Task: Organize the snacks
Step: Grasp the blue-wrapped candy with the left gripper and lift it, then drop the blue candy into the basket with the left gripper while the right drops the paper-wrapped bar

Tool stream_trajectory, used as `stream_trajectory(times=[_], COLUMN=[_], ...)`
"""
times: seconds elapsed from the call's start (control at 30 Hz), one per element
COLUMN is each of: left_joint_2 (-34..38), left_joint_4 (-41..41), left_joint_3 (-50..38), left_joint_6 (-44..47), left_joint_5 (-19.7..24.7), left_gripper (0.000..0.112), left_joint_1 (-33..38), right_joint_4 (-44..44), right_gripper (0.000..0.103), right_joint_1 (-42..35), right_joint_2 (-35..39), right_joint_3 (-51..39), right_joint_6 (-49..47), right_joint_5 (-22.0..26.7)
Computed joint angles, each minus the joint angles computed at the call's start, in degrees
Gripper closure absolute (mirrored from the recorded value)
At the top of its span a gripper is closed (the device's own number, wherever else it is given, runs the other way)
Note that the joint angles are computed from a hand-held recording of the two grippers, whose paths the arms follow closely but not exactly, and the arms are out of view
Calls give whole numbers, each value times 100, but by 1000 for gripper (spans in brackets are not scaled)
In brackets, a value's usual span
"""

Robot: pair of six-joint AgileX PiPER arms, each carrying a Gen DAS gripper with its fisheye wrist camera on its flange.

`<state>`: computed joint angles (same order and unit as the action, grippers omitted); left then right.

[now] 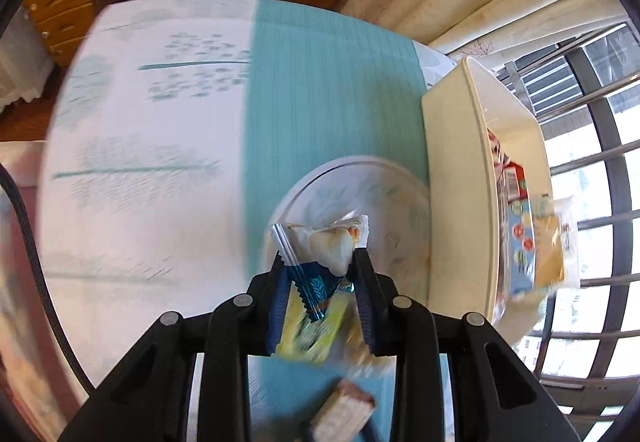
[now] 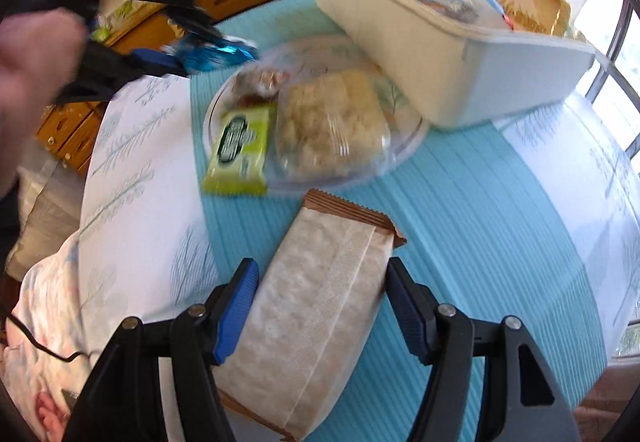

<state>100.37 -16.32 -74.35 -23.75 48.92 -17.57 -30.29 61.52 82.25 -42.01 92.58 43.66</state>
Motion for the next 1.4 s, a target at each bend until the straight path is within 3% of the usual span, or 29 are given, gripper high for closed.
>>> stream_trajectory(times=[0.2,0.37,0.67,0.9,1.1,1.4], left_joint_2=[-1341,-2230,-3057,-2836,-2212,-1011], left_joint_4=[411,572,1334,1691,2130,3317], left_joint_3=[868,1181,1040,625,-28,-1306], left_joint_6=[-413,-669,-1886,-3237,-4070,-4952], left_joint_5=[453,1000,1776,1980,1727,1153], left_gripper=[84,84,84,84,84,83], left_joint_1=[40,80,-806,-1854,-2626,-3401], right_joint_4=[1228,1867,1983,2122,2691,3868], right_gripper=[38,38,38,38,38,38], right_joint_1=[-345,-609,-1061,-2253,-3702,-5723], right_joint_2=[-489,-818,-1384,-1747,-1773,-1614], right_joint_3=[-46,-249,-946,-1445,-1813,-2056], right_joint_6=[-1027,-1678,-3047,-4911,-6761,-9691], right_joint_5=[257,787,1672,1852,1728,1156])
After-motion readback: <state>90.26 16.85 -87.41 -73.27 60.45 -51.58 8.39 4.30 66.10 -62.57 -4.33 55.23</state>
